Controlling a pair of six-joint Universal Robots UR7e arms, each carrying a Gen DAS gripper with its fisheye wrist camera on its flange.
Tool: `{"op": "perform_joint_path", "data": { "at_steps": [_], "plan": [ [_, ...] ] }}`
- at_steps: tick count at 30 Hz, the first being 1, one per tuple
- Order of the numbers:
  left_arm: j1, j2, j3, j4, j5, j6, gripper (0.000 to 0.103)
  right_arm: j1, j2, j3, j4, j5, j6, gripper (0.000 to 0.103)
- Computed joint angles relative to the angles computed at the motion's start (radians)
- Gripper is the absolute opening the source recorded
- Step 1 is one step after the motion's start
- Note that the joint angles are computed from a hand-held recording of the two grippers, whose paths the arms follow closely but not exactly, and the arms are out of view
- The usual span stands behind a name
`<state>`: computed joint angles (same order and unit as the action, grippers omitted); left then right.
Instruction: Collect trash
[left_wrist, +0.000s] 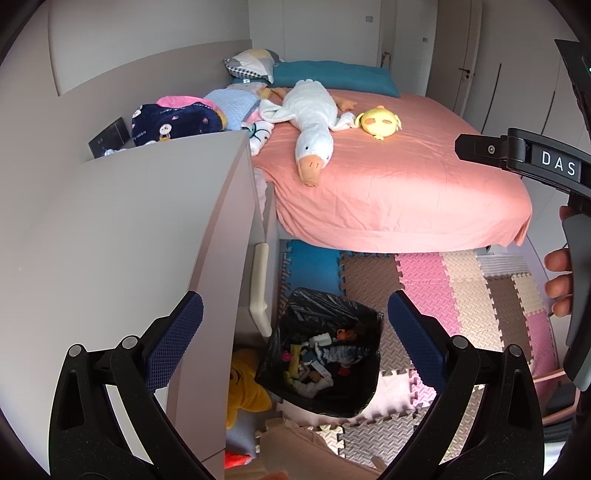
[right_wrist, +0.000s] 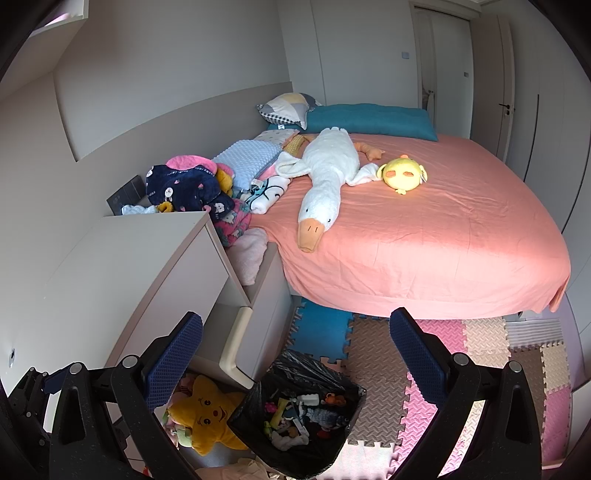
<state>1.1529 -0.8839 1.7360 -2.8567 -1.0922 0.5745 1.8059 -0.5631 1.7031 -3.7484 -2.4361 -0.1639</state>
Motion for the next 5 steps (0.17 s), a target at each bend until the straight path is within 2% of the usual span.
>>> {"op": "perform_joint_path", "data": {
  "at_steps": [5],
  "plan": [
    [0.004,-0.003,0.003,-0.011,-0.024,0.022,0.097,0.000,0.000,0.000,-0.002,-0.001,-0.002,0.101]
  ]
}}
